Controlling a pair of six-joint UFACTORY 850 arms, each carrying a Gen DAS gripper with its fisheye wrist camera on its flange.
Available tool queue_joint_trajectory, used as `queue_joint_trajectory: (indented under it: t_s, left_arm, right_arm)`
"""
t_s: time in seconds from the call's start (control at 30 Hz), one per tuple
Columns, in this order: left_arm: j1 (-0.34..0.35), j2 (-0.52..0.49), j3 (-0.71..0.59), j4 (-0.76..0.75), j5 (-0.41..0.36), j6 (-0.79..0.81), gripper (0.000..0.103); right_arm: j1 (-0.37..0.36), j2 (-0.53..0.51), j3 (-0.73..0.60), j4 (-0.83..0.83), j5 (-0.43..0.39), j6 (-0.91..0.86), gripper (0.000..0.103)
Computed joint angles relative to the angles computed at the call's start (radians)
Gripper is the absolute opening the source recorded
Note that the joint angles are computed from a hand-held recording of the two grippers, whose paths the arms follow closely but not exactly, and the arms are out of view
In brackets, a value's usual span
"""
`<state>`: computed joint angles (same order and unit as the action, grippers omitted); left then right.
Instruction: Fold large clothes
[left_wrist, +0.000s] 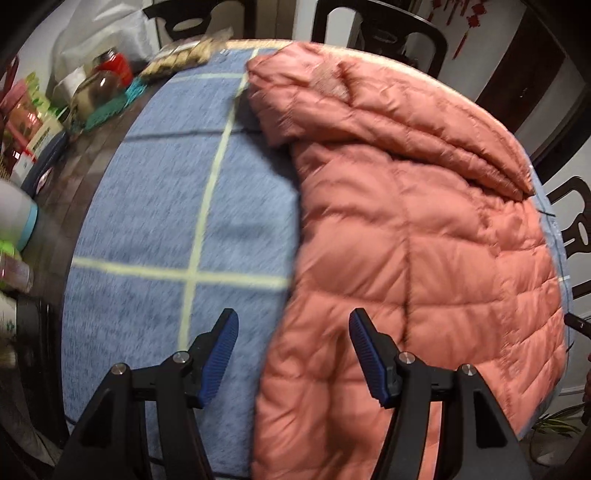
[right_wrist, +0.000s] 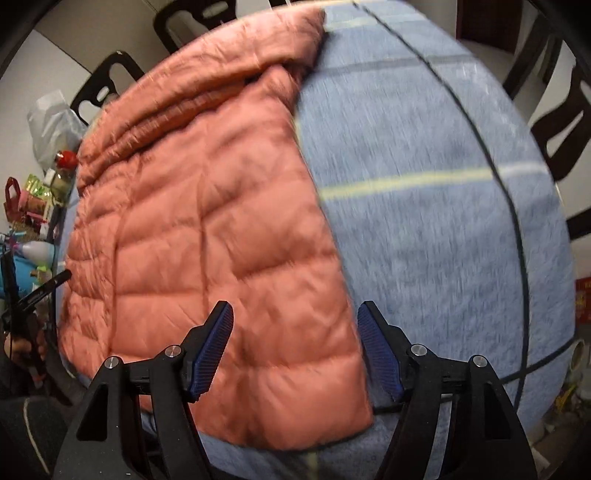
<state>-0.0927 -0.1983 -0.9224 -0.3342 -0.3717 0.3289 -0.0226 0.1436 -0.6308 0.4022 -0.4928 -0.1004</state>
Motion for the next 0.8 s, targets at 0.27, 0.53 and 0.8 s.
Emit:
queue_joint_trajectory:
  t_s: [0.27, 0.53, 0.8]
  left_arm:
    - [-0.017, -0.052, -0.074, 0.045, -0.002, -0.067, 0.064]
    - [-0.051, -0.181, -0.294, 0.047, 0.009, -0.091, 0.064]
    - [-0.112, -0.396, -0.629, 0.056, -0.053, -0.123, 0.064]
  right_arm:
    - [0.083, -0.064, -0.072, -0.15, 0.096, 0.192, 0.07]
    - [0.13, -0.26, -0.305, -0.226, 0.129, 0.219, 0.07]
    - [0.163, -0.512, -0.634, -0.397, 0.099, 0.313, 0.07]
